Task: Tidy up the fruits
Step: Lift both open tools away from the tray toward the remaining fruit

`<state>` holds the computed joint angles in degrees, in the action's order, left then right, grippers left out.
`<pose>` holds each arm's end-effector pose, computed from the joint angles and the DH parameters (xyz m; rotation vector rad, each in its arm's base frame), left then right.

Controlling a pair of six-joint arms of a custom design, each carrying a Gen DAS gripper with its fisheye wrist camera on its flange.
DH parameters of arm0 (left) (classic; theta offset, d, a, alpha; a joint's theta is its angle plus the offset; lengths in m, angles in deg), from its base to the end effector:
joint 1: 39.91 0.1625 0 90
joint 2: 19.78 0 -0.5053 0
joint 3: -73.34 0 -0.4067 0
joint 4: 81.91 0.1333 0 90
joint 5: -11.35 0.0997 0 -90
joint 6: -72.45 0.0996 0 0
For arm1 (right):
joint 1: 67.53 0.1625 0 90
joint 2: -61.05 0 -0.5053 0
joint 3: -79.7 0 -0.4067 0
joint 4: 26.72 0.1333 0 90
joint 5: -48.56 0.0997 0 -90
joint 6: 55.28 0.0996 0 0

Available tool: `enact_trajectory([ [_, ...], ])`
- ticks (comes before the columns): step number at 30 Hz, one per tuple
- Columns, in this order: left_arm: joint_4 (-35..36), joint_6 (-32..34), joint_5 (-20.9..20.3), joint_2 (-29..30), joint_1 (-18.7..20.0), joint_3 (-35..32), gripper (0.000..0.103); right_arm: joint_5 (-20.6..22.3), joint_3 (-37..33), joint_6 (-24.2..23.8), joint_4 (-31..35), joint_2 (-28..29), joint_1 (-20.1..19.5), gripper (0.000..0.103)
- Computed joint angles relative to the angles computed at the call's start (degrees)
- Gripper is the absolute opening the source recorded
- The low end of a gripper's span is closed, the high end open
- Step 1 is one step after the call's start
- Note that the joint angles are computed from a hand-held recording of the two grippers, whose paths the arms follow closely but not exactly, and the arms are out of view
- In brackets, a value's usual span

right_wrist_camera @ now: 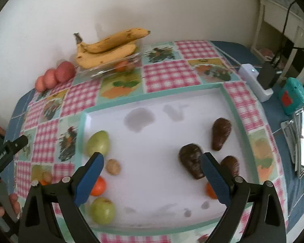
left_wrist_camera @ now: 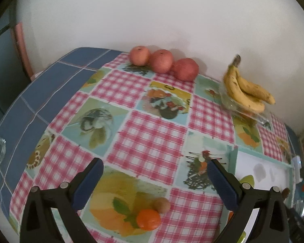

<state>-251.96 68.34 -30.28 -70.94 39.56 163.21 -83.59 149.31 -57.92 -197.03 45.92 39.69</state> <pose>0.0667 -0.7781 0.3179 -0.2515 2.2400 -0.9588 0.3139 -0.7884 -0.0597 0.2040 -2.3897 0.6602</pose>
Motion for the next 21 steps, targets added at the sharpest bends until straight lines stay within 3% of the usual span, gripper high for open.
enact_trajectory([
  [5,-5.5,0.8,-1.1,-1.8,0.4,3.2,0.103,1.8,0.8,0.8,0.6,0.2,0.4,0.097],
  [10,-2.1,-0.9,-5.2,-4.3,1.1,5.2,0.103,2.8,1.4,1.3,1.9,0.3,0.9,0.097],
  [21,7.1,-5.6,-2.8,-5.3,1.8,6.0,0.101,2.9,-0.7,0.6,6.5,2.1,2.5,0.097],
])
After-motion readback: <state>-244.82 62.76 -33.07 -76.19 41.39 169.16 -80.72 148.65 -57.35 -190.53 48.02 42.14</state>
